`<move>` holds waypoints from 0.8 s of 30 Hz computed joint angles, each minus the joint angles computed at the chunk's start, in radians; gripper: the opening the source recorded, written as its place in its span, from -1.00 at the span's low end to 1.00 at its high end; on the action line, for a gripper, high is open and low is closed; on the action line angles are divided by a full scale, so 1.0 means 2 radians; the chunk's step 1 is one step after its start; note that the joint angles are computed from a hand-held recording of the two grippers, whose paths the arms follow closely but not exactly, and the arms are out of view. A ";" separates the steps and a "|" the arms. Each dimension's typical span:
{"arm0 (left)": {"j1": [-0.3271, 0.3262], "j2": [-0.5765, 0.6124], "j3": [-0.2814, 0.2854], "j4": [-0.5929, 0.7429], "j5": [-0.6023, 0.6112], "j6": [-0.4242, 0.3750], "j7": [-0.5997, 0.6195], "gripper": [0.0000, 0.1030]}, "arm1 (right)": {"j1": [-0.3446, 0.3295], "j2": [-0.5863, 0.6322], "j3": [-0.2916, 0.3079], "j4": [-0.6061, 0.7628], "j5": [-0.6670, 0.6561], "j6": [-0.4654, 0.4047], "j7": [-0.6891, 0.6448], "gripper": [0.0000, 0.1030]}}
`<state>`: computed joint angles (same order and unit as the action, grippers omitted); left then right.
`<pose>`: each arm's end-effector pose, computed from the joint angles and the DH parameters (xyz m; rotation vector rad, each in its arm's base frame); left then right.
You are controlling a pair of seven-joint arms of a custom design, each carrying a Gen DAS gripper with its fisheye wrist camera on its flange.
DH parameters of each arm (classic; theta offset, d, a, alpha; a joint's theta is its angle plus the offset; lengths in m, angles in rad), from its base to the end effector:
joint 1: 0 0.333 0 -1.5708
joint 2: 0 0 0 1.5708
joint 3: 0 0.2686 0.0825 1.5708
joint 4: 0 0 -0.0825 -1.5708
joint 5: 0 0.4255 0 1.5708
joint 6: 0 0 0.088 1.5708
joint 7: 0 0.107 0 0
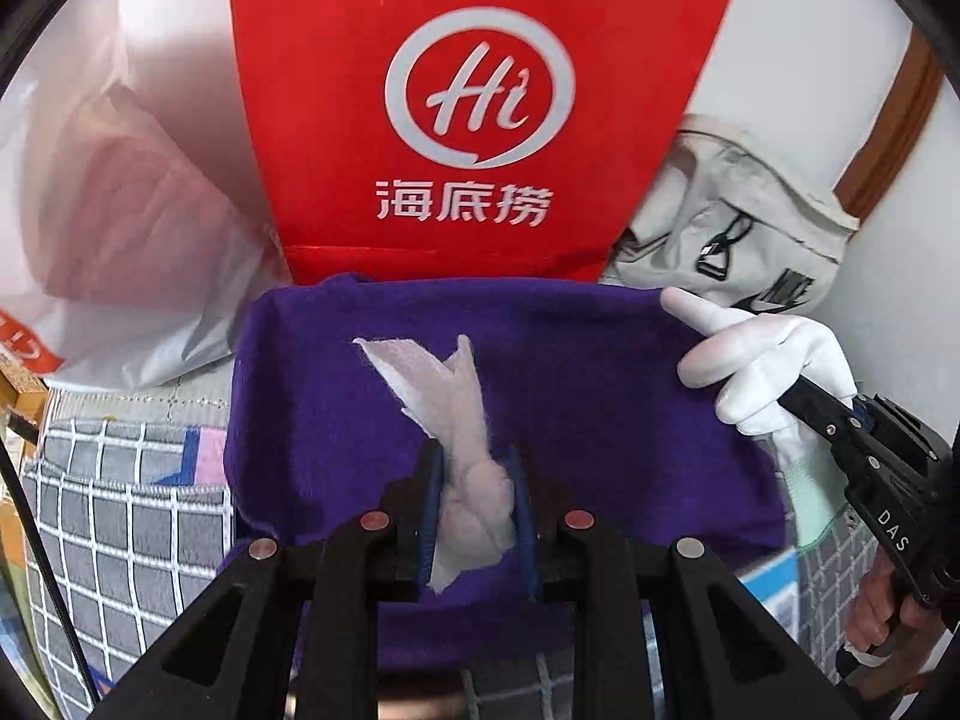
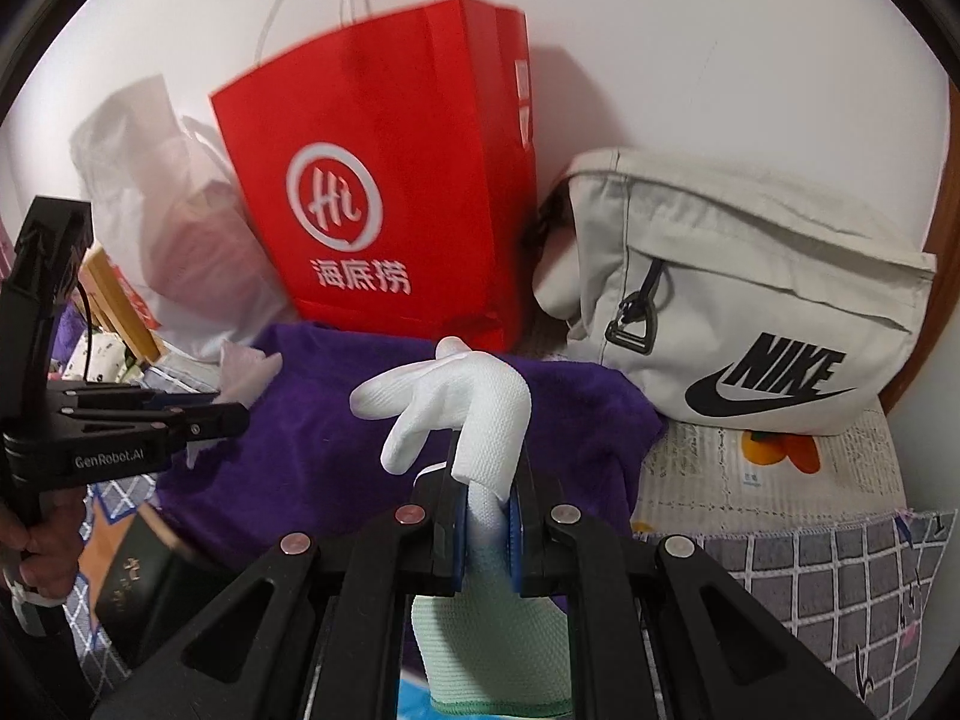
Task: Organize soft objects
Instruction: 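Carry the tissue in the left gripper and glove in the right toward the purple towel, then release the tissue onto the towel with the left gripper while the right gripper drops the glove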
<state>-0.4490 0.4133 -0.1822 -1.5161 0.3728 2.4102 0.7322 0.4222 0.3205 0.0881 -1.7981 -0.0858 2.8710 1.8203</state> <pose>0.6073 -0.4192 0.4241 -2.0005 1.9526 -0.6768 0.6163 0.3450 0.3935 -1.9681 1.4227 -0.4123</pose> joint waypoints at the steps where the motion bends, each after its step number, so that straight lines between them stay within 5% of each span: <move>1: 0.001 0.009 0.000 0.010 -0.002 -0.005 0.004 -0.59 | -0.001 0.008 0.000 0.009 0.001 -0.005 -0.003 -0.80; 24: 0.026 0.073 0.014 0.058 -0.048 -0.019 0.030 -0.59 | -0.014 0.121 0.004 0.136 0.044 -0.095 -0.046 -0.78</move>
<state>-0.3961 0.5588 -0.1546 -1.3993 0.2770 2.3718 0.7915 0.3936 0.5631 0.0960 -1.5259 0.0023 2.6820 1.7279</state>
